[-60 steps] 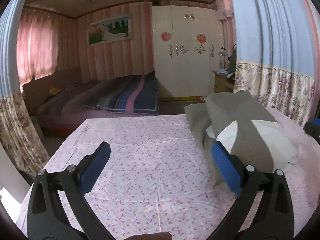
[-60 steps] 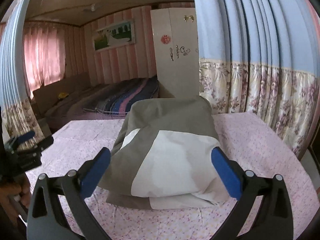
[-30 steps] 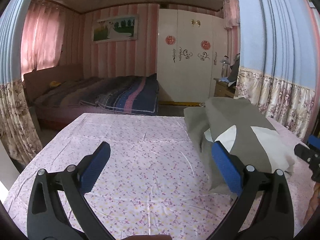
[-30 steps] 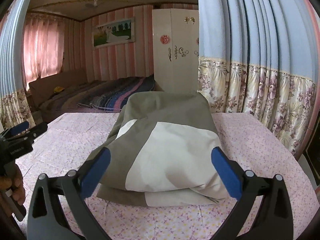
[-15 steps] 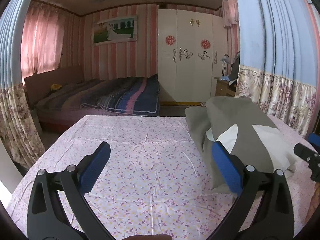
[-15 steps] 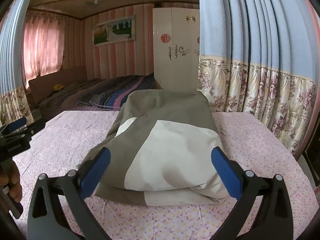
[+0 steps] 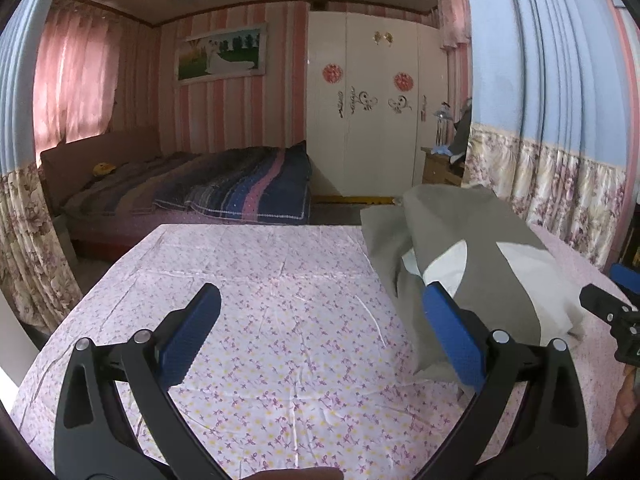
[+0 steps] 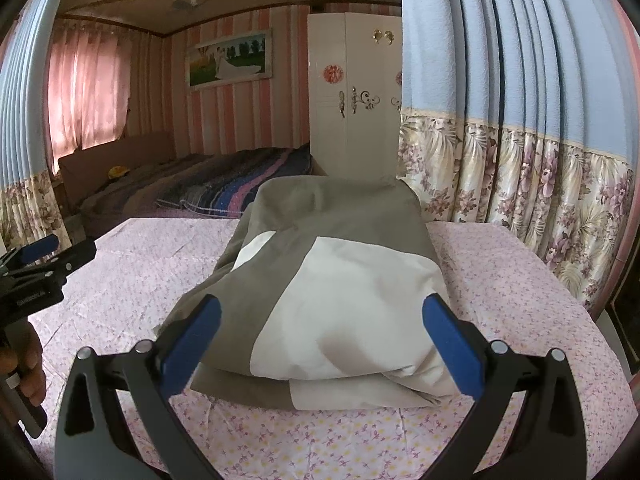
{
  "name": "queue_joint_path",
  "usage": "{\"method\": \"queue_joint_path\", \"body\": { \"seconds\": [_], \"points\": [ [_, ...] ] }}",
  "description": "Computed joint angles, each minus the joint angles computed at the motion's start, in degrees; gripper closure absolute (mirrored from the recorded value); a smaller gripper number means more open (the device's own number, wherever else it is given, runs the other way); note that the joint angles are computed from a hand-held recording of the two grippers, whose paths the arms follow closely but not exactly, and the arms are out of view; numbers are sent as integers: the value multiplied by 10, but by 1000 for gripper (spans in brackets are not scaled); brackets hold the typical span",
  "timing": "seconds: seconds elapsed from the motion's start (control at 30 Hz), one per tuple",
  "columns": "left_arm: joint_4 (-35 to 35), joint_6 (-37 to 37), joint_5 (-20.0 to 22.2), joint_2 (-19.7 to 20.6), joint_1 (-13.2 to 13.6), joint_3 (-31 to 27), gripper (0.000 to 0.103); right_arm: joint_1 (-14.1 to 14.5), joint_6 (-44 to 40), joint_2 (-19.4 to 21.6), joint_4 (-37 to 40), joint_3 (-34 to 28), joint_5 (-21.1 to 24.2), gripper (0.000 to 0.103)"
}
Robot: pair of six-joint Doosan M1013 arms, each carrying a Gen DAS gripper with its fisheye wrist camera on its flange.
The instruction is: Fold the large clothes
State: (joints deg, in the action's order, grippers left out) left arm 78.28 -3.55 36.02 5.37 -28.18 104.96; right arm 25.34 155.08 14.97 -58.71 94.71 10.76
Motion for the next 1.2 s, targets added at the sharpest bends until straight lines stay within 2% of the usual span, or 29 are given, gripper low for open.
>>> {"method": "queue_joint_path", "body": {
  "seconds": [0.27, 0.63, 1.2],
  "points": [
    [-11, 18, 1, 2, -3, -2, 3, -1, 55, -4, -48, 4, -2, 2],
    [12, -6, 3, -2, -5, 3, 3, -1, 108, -5, -97, 7, 4, 2],
    [-4, 20, 11, 1, -8, -2, 3, -3, 109, -1, -98, 4, 7, 2]
  ]
}}
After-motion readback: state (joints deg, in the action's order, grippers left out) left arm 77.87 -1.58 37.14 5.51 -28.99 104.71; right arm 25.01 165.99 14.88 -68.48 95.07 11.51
